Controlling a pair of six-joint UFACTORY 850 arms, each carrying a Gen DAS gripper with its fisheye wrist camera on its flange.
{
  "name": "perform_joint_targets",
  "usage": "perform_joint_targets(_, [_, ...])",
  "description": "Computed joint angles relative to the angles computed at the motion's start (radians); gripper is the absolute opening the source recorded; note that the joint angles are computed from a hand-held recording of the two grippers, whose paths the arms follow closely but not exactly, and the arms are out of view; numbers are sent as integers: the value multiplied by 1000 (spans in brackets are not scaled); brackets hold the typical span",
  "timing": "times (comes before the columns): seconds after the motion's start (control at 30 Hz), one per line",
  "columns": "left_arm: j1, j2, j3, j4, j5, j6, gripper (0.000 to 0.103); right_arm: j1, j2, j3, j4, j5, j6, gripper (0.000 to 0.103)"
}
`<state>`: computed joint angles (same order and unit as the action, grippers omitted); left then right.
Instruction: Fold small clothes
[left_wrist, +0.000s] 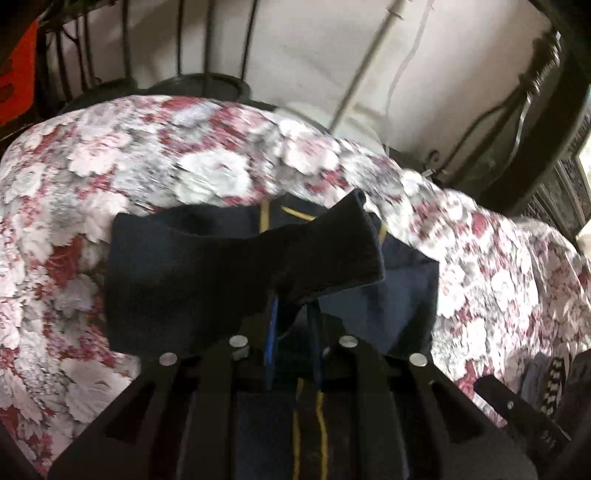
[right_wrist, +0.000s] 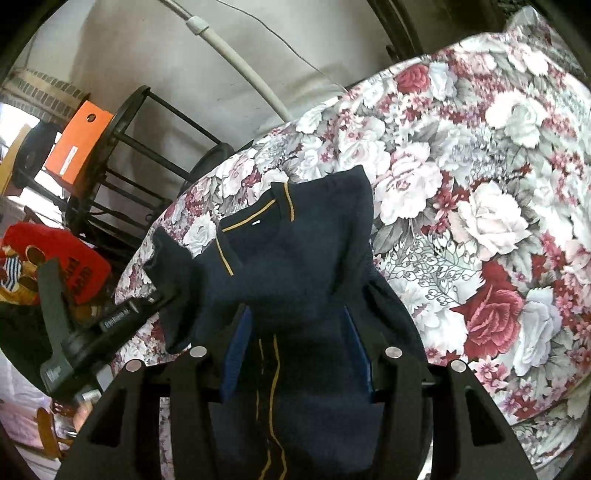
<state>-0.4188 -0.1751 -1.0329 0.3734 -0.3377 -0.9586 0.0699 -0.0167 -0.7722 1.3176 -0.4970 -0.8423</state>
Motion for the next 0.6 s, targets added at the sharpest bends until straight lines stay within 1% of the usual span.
perform_joint_targets(0.07, [-20,-45,-23,-111,-12,143,15,-13,-24,-7,21,-27,11,50])
perform_joint_targets(0.17, [-52,-106,-43,-107,-60,174,31,-22,-42,-11,39,-47,14,50])
perform_joint_targets(0.23, [-49,-132,-46,-164,-76,232,31,-22,-54,-12,55,-50,0,50])
perform_joint_targets(0.33, [-24,-120,-18,-254,-53,310,32,-20,-83,-16,113,-62,-48,50])
perform_joint_targets(0.37, [-16,-109,-7,-265,-46,319,36,-17,-94,-18,143,-68,-71,50])
perform_joint_targets(0.4, [-7,-96,5,-258,-40,311,43,-14,-113,-24,179,-80,-104,50])
perform_joint_targets(0.5, [11,-65,33,-230,-32,283,50,10,-183,-56,263,-114,-193,49])
perform_joint_targets(0.57, [27,-45,48,-199,-33,258,52,25,-219,-75,282,-116,-211,49])
perform_joint_targets(0.6, [36,-37,53,-160,-42,224,55,34,-244,-88,296,-119,-217,49])
